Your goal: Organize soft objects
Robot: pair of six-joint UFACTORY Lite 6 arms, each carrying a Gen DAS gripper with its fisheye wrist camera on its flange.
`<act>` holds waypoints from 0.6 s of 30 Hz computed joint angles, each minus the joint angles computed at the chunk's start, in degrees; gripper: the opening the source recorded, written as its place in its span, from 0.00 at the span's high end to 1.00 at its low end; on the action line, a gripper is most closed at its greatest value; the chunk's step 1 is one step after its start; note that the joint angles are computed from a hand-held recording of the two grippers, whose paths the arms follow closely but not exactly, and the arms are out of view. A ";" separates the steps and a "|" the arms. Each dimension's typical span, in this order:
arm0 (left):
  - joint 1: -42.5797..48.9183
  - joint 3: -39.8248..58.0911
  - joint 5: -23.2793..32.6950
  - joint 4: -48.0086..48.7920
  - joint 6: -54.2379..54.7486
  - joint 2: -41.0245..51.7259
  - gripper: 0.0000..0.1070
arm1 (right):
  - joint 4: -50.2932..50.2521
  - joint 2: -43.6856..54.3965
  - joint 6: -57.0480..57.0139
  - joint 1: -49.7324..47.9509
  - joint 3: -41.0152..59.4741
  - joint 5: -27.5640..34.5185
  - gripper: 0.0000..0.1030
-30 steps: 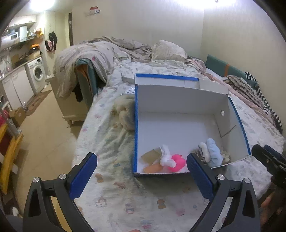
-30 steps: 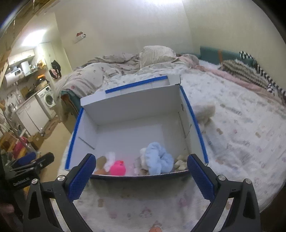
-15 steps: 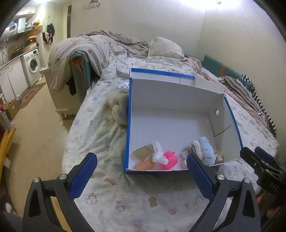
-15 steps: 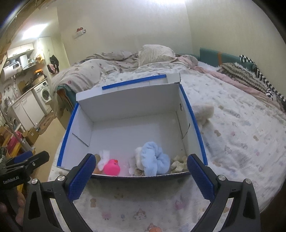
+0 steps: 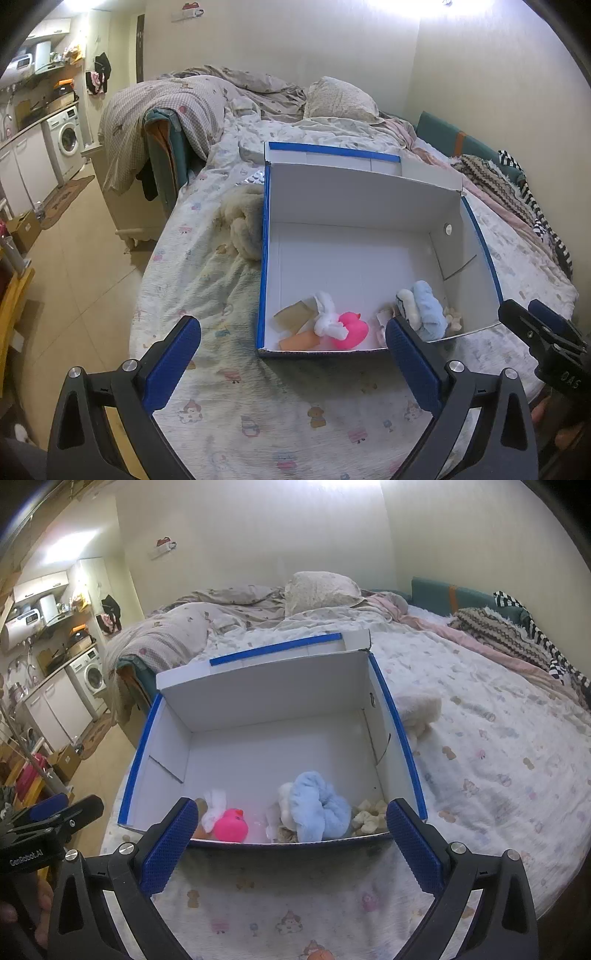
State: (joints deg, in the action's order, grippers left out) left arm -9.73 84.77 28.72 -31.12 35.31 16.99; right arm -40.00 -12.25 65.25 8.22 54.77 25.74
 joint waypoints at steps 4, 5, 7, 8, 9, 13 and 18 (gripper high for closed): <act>0.03 -0.07 0.02 -0.32 0.39 -0.06 0.06 | -0.11 -0.16 0.21 0.24 -0.15 0.07 0.00; -0.01 -0.17 -0.14 -0.32 0.48 -0.12 0.06 | -0.14 -0.14 0.16 0.27 -0.16 0.04 0.00; -0.05 -0.37 -0.35 -0.62 0.83 -0.16 0.06 | -0.19 -0.15 0.14 0.29 -0.21 0.07 0.00; -0.07 -0.60 -0.43 -0.81 1.00 -0.25 0.06 | -0.24 -0.12 0.07 0.32 -0.23 0.10 0.00; 0.01 -0.55 -0.33 -1.07 1.21 -0.16 0.06 | -0.28 -0.06 0.04 0.35 -0.28 0.03 0.00; 0.12 -0.70 -0.20 -1.52 1.88 -0.17 0.06 | -0.33 -0.15 0.05 0.54 -0.39 0.18 0.00; 0.02 -1.15 -0.20 -2.39 3.11 -0.61 0.06 | -0.36 -0.01 0.20 0.63 -0.25 0.31 0.00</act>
